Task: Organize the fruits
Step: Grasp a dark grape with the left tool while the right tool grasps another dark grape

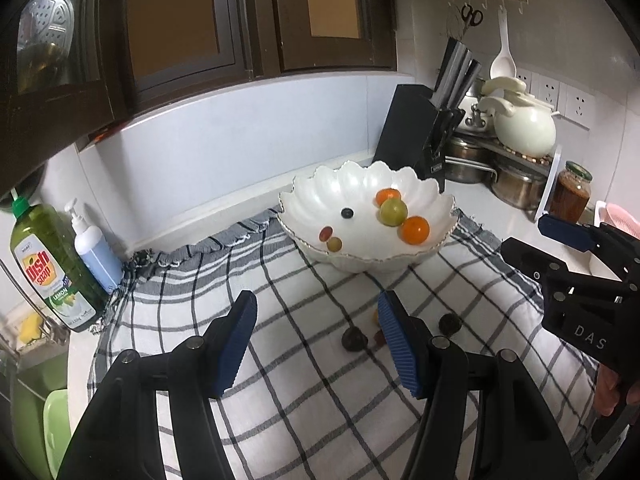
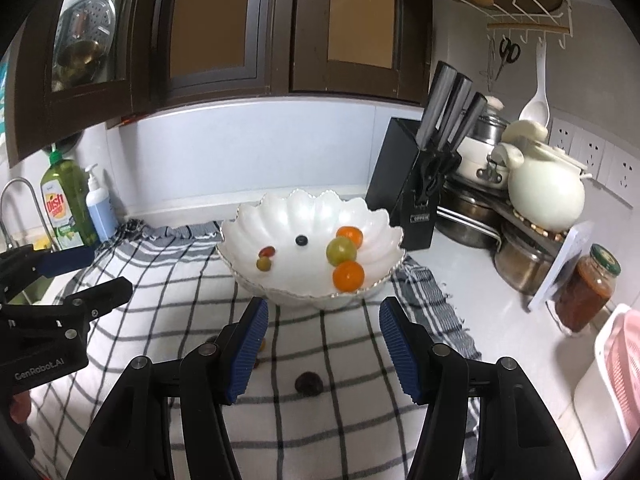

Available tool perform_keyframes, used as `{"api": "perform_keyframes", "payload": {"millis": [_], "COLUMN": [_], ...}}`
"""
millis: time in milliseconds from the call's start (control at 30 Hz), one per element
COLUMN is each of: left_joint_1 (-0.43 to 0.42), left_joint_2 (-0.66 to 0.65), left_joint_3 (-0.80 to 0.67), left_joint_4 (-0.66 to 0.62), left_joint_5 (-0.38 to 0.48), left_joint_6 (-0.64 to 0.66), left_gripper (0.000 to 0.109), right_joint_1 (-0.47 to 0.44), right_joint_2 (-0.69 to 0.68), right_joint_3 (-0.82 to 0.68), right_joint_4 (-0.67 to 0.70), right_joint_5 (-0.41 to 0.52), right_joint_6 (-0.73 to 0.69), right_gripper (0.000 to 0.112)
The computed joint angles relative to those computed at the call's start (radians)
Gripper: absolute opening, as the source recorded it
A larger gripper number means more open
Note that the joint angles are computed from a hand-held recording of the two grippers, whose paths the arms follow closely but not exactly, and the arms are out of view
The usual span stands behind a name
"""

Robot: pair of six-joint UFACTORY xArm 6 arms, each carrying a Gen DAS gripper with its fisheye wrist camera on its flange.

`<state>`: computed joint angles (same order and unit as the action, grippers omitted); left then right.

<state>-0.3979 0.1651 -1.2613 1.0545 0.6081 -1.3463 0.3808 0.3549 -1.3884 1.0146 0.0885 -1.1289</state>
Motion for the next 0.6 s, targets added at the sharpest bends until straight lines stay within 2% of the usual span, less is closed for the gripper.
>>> {"api": "perform_keyframes", "payload": {"millis": [167, 400, 600], "left_joint_1": [-0.005, -0.006, 0.006], "left_joint_2": [-0.004, 0.009, 0.030], "left_joint_3": [0.031, 0.059, 0.073], "left_joint_4": [0.028, 0.044, 0.066], "left_joint_5": [-0.011, -0.032, -0.077], "left_joint_6": [-0.028, -0.051, -0.079], "left_gripper": [0.062, 0.062, 0.062], "right_joint_1": [0.002, 0.016, 0.018], "right_joint_2": [-0.002, 0.012, 0.029], "right_joint_3": [0.032, 0.059, 0.065], "right_joint_4": [0.015, 0.034, 0.044], "right_joint_5": [0.004, -0.042, -0.037], "right_joint_6": [-0.010, -0.039, -0.040], "right_gripper": [0.059, 0.059, 0.059]}}
